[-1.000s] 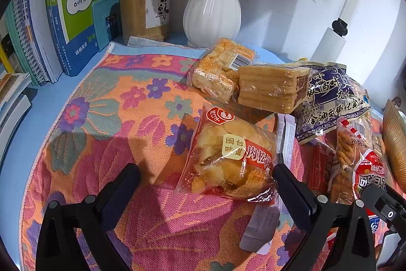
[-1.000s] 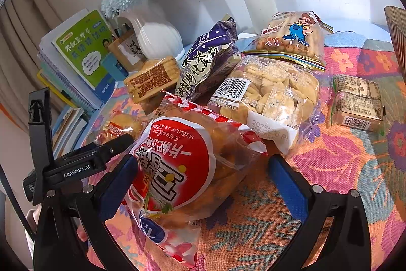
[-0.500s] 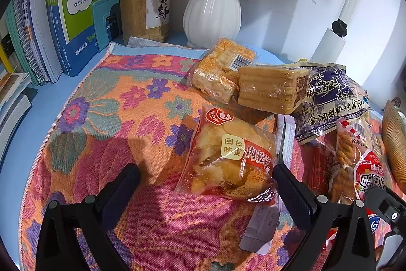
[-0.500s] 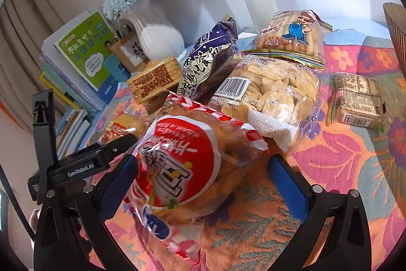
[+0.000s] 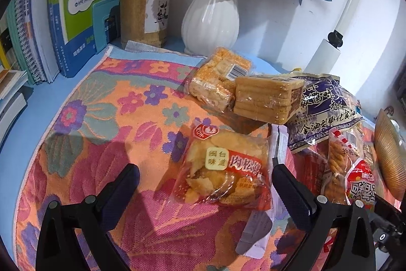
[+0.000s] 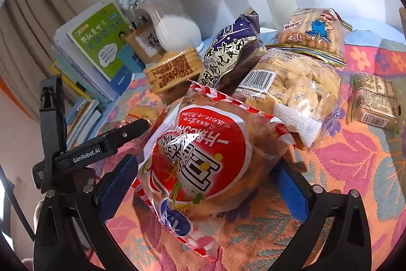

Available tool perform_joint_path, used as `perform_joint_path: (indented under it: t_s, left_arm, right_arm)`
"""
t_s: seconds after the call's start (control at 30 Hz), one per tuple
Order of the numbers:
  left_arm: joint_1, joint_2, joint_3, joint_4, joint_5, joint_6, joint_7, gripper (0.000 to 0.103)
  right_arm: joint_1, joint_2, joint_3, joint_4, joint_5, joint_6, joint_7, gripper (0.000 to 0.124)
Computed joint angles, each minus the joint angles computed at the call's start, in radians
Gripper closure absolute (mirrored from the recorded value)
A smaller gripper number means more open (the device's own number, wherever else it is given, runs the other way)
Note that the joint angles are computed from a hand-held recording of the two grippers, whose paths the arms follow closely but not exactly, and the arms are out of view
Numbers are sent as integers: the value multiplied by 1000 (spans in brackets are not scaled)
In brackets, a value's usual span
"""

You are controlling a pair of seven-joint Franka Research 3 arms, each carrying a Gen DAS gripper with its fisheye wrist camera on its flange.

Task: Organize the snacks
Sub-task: 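Reach the right tool to the red-and-white bread bag while the left tool approaches the meat-floss pastry pack, then grasp the bread bag with the right tool while the left tool grasps the meat-floss pastry pack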

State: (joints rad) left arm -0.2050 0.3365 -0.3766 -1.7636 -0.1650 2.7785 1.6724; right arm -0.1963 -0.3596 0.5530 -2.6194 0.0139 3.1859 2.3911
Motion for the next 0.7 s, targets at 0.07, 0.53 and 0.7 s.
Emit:
perform_joint_path:
  t_s: [0.07, 0.53, 0.7]
  left_arm:
    - [2, 7, -8, 8, -1, -4, 19, 0]
    - [38, -36, -74, -65, -67, 100, 188, 50]
    - [69, -54, -114, -95, -144, 153, 272, 51]
  right_arm:
    - [-13, 8, 11, 12, -8, -9, 2, 21]
    - [-18, 15, 20, 24, -58, -5, -3, 60]
    - [21, 14, -19, -4, -17, 48, -24, 65]
